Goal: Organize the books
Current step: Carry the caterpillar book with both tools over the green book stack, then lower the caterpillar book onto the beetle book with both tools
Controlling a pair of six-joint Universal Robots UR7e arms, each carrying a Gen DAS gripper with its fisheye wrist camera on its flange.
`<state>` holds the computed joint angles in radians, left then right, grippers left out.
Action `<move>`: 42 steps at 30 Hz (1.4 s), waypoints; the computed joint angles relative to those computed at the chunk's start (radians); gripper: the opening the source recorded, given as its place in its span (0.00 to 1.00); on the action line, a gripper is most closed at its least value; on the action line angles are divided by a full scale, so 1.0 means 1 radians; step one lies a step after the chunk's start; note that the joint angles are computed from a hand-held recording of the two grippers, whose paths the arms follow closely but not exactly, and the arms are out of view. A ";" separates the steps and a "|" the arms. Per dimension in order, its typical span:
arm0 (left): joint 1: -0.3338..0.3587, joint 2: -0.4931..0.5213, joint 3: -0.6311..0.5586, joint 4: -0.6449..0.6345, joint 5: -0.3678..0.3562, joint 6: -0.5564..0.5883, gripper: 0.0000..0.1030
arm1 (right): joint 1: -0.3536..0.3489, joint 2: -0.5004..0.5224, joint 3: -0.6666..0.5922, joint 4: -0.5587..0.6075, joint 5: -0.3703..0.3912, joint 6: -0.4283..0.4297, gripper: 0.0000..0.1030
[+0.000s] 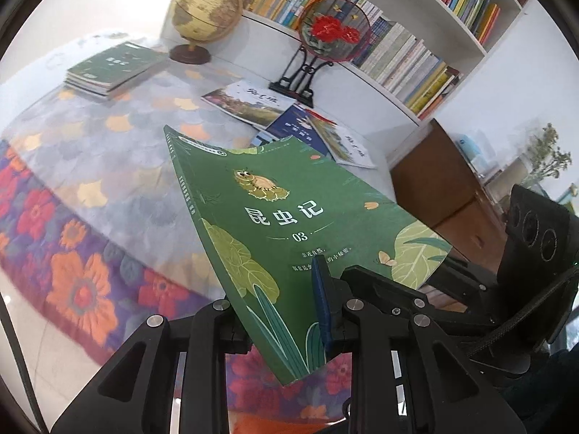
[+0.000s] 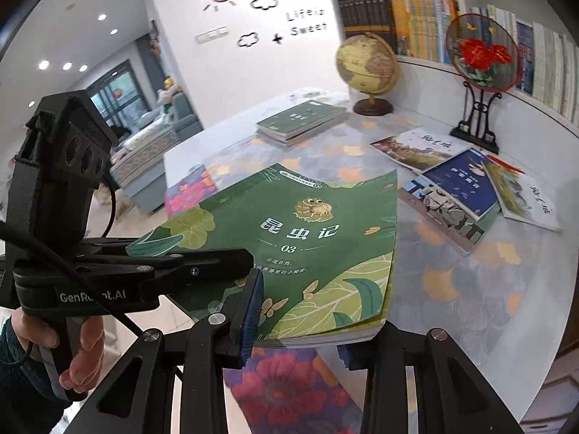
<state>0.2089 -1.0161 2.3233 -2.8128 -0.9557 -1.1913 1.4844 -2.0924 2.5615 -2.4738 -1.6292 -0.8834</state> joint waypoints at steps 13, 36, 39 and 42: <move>0.346 -0.049 -0.157 0.053 -0.153 0.539 0.22 | 0.142 0.518 -0.081 -0.547 -0.100 0.327 0.33; 0.891 -0.092 -0.613 0.398 -0.311 1.172 0.23 | 0.463 1.410 -0.791 -0.710 -0.410 0.732 0.35; 0.947 -0.071 -0.667 0.430 -0.337 1.200 0.23 | 0.462 1.475 -0.860 -0.685 -0.415 0.783 0.35; 0.989 -0.049 -0.712 0.458 -0.350 1.221 0.27 | 0.484 1.546 -0.932 -0.667 -0.493 0.808 0.35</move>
<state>1.1978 -1.0648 1.6117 -2.3546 -1.3062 0.0298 1.9685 -0.5469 1.6300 -3.1412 -2.1220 -0.0750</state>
